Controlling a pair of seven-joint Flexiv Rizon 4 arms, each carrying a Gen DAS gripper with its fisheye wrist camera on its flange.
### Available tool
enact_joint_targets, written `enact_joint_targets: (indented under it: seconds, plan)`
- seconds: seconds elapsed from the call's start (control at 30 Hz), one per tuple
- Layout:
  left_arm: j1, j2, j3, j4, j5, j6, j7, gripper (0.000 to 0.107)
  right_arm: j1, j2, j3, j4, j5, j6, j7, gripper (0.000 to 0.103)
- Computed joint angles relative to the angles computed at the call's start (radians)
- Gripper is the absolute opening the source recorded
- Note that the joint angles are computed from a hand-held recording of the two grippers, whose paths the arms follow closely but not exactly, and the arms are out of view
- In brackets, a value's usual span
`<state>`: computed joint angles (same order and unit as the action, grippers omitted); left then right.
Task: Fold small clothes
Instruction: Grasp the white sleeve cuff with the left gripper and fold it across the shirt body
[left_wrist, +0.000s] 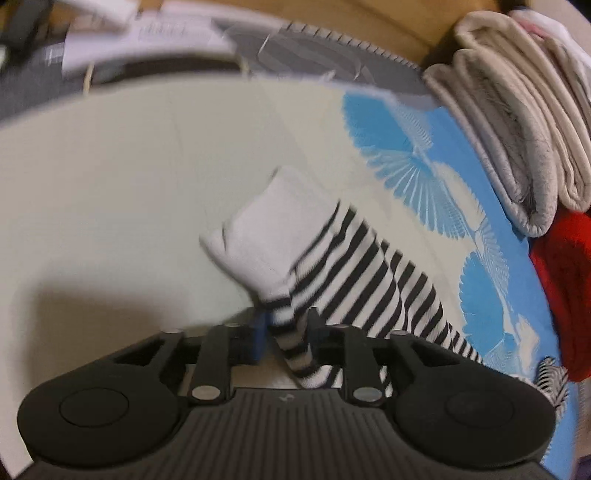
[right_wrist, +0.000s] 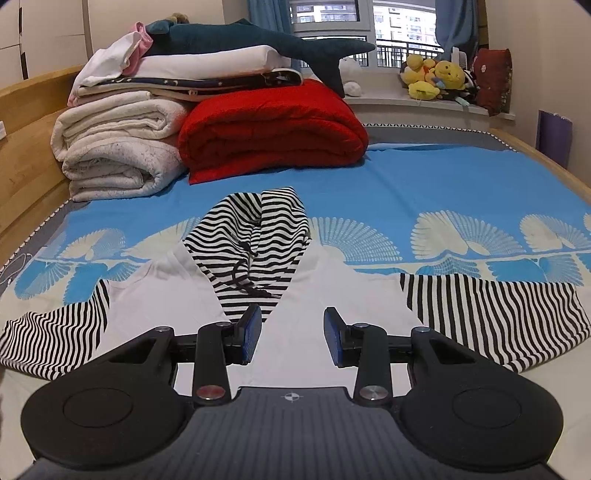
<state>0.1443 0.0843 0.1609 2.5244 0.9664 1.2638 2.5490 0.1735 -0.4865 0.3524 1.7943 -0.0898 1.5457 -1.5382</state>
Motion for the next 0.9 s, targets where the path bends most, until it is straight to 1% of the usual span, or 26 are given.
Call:
enact_joint_targets:
  seconds: [0.07, 0.1, 0.13, 0.23, 0.3, 0.37, 0.4, 0.47, 0.5, 0.57, 0.67, 0.73, 0.77, 0.8, 0.83, 0.87, 0.9]
  plan:
    - [0.001, 0.005, -0.001, -0.001, -0.001, -0.013, -0.028, 0.025, 0.003, 0.0, -0.008, -0.003, -0.003, -0.005, 0.001, 0.039]
    - [-0.005, 0.015, -0.005, -0.001, -0.019, -0.039, -0.017, 0.019, 0.008, 0.001, -0.018, -0.004, -0.005, -0.007, 0.006, 0.039]
    - [-0.012, 0.028, -0.01, -0.004, -0.039, -0.069, -0.003, 0.007, 0.013, 0.003, -0.028, -0.002, -0.007, -0.009, 0.011, 0.039]
    - [-0.041, 0.07, -0.042, -0.035, -0.07, -0.178, 0.023, 0.006, 0.018, 0.011, -0.049, 0.003, -0.014, -0.022, 0.019, 0.039]
    - [-0.075, 0.102, -0.082, -0.078, -0.072, -0.285, 0.067, 0.006, 0.014, 0.02, -0.056, 0.009, -0.015, -0.026, 0.019, 0.039]
    - [-0.114, 0.121, -0.126, -0.13, -0.065, -0.387, 0.11, 0.006, -0.01, 0.029, -0.042, 0.013, -0.005, -0.034, 0.004, 0.038]
    - [-0.131, 0.121, -0.147, -0.159, -0.054, -0.421, 0.118, 0.006, -0.023, 0.035, -0.034, 0.017, 0.002, -0.036, -0.006, 0.034]
    - [-0.165, 0.11, -0.179, -0.211, -0.042, -0.469, 0.13, 0.005, -0.051, 0.046, -0.018, 0.025, 0.019, -0.044, -0.028, 0.01]
    - [-0.182, 0.101, -0.194, -0.238, -0.038, -0.485, 0.129, 0.005, -0.067, 0.054, -0.01, 0.028, 0.034, -0.054, -0.035, 0.008]
    - [-0.216, 0.083, -0.219, -0.289, -0.038, -0.51, 0.12, 0.005, -0.106, 0.065, 0.022, 0.028, 0.074, -0.071, -0.064, 0.008]
    - [-0.264, 0.032, -0.258, -0.387, -0.007, -0.514, 0.109, 0.005, -0.161, 0.084, 0.063, 0.034, 0.138, -0.093, -0.137, 0.008]
    - [-0.302, -0.032, -0.296, -0.476, 0.055, -0.53, 0.133, 0.005, -0.189, 0.094, 0.079, 0.029, 0.186, -0.127, -0.179, 0.009]
    - [-0.32, -0.072, -0.308, -0.517, 0.104, -0.516, 0.136, 0.005, -0.19, 0.099, 0.071, 0.026, 0.202, -0.149, -0.185, 0.009]
    - [-0.339, -0.12, -0.318, -0.559, 0.167, -0.485, 0.131, 0.005, -0.188, 0.101, 0.063, 0.019, 0.217, -0.17, -0.191, 0.009]
    - [-0.347, -0.173, -0.318, -0.601, 0.184, -0.428, 0.151, 0.005, -0.181, 0.101, 0.052, 0.012, 0.231, -0.182, -0.195, 0.009]
    - [-0.338, -0.224, -0.309, -0.636, 0.151, -0.346, 0.179, 0.005, -0.171, 0.101, 0.038, 0.008, 0.243, -0.187, -0.197, 0.009]
    - [-0.328, -0.279, -0.302, -0.677, 0.16, -0.223, 0.15, 0.005, -0.153, 0.101, 0.016, 0.006, 0.248, -0.188, -0.192, 0.009]
